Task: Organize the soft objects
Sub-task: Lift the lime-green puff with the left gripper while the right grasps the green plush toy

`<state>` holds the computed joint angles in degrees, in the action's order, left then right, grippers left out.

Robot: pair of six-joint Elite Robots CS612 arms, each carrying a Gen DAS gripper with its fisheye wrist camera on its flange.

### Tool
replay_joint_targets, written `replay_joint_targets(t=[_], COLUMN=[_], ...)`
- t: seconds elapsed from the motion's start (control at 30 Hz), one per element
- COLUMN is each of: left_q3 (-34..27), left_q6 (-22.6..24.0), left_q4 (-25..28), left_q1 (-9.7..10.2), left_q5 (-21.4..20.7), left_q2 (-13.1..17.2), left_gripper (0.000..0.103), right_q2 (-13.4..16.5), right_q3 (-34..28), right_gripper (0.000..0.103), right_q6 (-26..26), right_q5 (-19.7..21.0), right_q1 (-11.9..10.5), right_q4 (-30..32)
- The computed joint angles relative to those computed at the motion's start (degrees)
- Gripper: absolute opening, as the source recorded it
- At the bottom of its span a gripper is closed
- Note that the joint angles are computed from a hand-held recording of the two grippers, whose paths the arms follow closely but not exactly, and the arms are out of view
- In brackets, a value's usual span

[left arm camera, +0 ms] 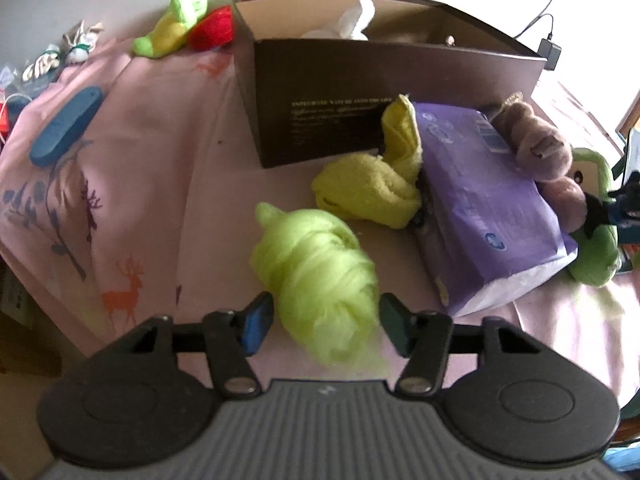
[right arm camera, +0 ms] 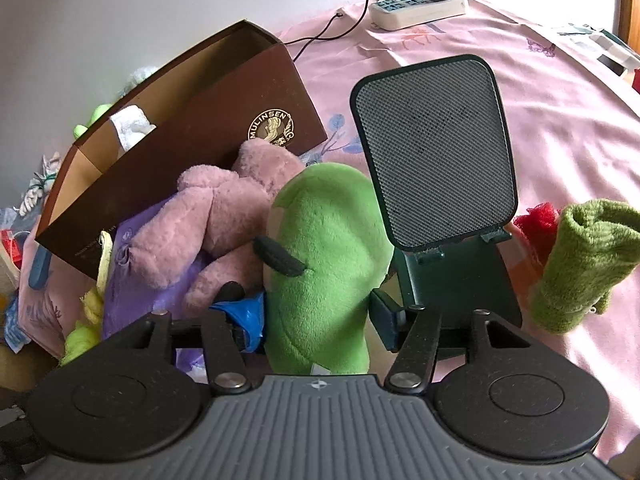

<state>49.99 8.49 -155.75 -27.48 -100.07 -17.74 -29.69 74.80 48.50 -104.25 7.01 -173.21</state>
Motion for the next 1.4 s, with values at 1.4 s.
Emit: replay_joint_targets(t=[1.4], left_q3=[2.42], left_q6=[2.04], left_q4=[-13.85], left_q1=[1.42], left_q5=[-18.52], left_q2=[-3.00], left_gripper=[0.041], right_q2=[-5.55], right_q3=[7.38], right_gripper=[0.031], right_q6=[-8.58], right_q5=[9.28], right_q1=[-0.47], right_q4=[-18.14])
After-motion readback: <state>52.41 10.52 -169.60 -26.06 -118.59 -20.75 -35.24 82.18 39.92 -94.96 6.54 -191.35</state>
